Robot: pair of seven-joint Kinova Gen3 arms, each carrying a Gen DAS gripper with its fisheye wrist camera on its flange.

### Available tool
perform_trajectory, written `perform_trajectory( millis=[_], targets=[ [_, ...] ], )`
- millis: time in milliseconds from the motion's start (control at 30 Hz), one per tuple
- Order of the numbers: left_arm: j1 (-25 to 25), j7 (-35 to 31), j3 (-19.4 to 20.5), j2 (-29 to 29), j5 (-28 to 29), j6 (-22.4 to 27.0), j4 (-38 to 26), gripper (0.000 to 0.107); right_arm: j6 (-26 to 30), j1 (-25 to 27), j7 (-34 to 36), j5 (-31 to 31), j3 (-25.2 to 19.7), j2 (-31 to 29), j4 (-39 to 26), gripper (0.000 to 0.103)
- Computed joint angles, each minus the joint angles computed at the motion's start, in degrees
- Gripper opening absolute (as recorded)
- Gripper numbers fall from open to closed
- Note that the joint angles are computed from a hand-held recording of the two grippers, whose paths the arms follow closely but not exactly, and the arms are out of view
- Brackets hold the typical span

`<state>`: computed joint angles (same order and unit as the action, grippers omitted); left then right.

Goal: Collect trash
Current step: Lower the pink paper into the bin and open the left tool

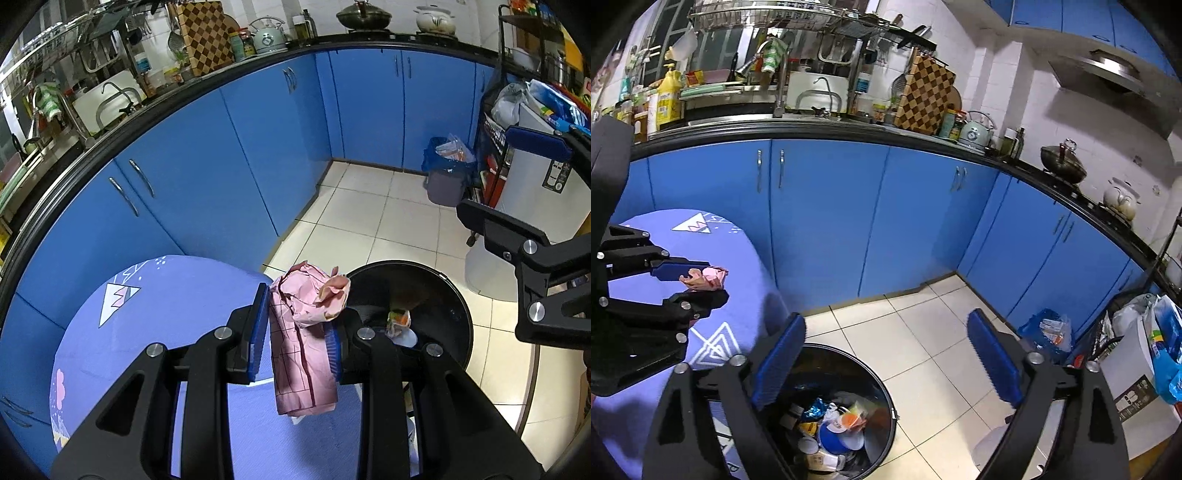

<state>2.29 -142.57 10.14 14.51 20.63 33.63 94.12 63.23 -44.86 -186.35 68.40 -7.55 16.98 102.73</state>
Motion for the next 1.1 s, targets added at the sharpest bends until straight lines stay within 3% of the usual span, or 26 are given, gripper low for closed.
perform_trajectory(
  millis=[300,900,1033,1067,1100],
  targets=[
    [2.51,2.23,0.37,0.81,-2.20,-0.11,-0.41,0.029,-1.41,1.41,-5.06,0.13,-0.15,-1.51,3.58,0.089],
    [6.59,6.43,1.33,2.49,-5.34,0.25,-2.89,0.031,-0.81,3.87,-8.72,-0.44,-1.35,-3.68,8.05,0.089],
    [8.81,9.34,0.29,2.77,-8.33,-0.85,-2.91,0.031,-0.92,4.22,-10.22,-0.07,-1.56,-4.10,9.03,0.089],
    [9.72,10.91,-0.33,3.19,-9.72,-0.13,-3.60,0.032,-1.02,4.33,-10.67,0.04,-1.61,-4.19,9.30,0.089],
    [10.25,12.15,-0.69,3.54,-10.73,0.60,-4.22,0.049,-1.06,4.44,-10.90,0.05,-1.66,-4.18,9.39,0.089]
  ],
)
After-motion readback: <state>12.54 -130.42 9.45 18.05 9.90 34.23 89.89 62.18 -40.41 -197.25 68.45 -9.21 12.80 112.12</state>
